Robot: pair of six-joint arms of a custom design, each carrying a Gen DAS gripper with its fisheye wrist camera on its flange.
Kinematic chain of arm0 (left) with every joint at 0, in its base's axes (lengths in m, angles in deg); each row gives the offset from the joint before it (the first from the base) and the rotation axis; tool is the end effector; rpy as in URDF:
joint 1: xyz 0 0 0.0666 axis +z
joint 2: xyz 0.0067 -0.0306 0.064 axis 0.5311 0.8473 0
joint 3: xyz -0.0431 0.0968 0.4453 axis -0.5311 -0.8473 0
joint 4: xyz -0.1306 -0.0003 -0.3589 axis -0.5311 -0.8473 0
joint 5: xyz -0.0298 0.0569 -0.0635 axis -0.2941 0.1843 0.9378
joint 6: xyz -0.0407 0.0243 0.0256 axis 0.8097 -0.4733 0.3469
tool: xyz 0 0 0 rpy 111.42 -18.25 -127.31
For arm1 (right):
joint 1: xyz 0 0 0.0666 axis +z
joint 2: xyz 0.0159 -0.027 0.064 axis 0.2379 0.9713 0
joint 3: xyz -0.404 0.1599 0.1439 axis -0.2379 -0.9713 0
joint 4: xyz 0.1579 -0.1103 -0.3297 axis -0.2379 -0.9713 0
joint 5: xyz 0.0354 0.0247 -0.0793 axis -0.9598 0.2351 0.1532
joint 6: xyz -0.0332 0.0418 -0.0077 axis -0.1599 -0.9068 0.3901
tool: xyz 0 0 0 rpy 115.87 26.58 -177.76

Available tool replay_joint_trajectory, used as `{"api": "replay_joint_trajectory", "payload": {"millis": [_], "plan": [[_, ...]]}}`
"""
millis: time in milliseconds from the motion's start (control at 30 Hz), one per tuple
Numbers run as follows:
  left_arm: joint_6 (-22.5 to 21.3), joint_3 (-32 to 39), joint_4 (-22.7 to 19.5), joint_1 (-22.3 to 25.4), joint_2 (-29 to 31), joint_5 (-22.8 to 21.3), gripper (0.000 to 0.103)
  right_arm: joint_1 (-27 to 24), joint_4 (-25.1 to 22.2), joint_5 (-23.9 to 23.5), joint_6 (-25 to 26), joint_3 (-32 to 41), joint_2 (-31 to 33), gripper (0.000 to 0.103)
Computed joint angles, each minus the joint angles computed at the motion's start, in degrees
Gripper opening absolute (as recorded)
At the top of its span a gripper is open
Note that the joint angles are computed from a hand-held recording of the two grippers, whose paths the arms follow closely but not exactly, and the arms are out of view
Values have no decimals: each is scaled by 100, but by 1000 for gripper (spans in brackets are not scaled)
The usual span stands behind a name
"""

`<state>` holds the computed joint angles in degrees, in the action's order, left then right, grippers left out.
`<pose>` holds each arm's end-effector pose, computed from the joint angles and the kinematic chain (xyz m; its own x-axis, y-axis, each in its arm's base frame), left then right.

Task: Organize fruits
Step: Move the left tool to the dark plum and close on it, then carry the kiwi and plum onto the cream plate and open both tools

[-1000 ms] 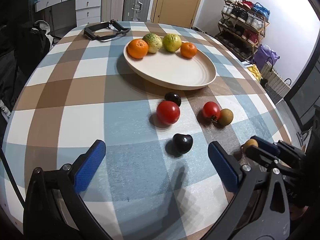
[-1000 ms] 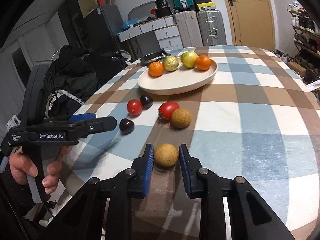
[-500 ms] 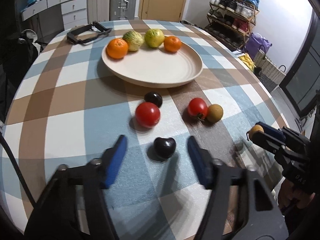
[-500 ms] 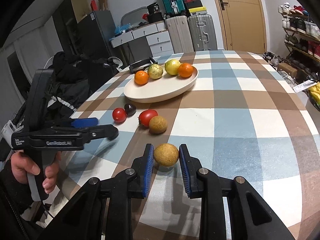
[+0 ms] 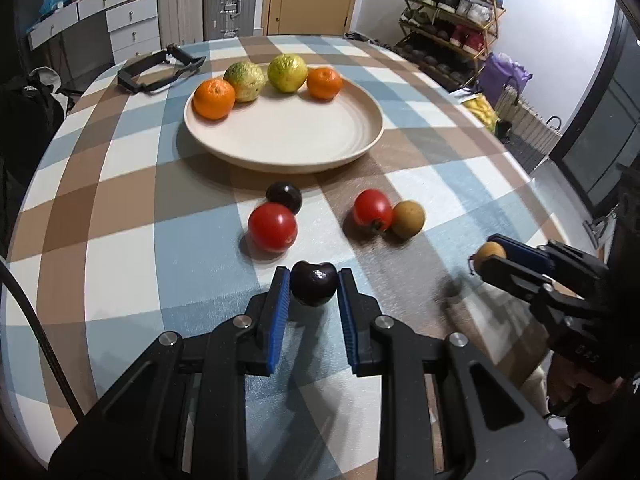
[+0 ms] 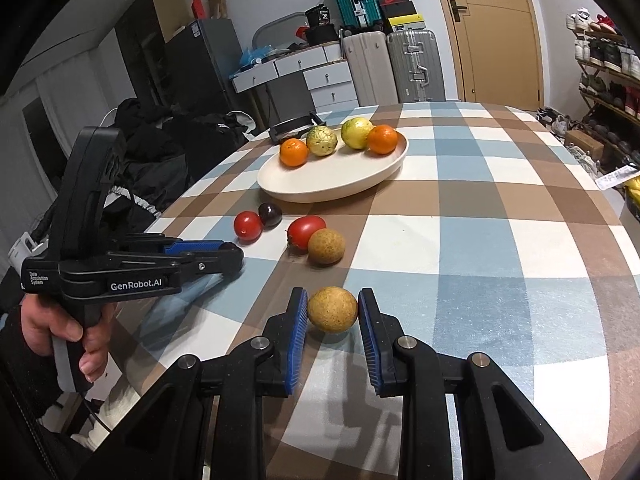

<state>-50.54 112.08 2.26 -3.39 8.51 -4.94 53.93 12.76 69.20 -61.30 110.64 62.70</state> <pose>0.3594 -0.2541 0.4722 -0.8097 0.1462 -0.5683 0.2855 0.9442 -0.1639 0.3096 0.2588 0.4238 -0.6735 -0.0651 -0.7363 -0.3893 0.8780 0.2786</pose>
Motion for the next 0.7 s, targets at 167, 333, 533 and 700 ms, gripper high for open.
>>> {"api": "replay_joint_trajectory", "payload": {"millis": [167,333,533,700], "plan": [[-48,148,81,161,-20,277,21,-107,10,-175,42,170,83,27],[-189,486,85,350,160,396,21,-317,34,-426,96,482,264,27],[-363,1057,132,583,615,455,21,-647,-16,-763,228,1035,615,27],[-432,1602,175,799,1097,616,21,-877,-232,-983,341,1610,1095,27]]}}
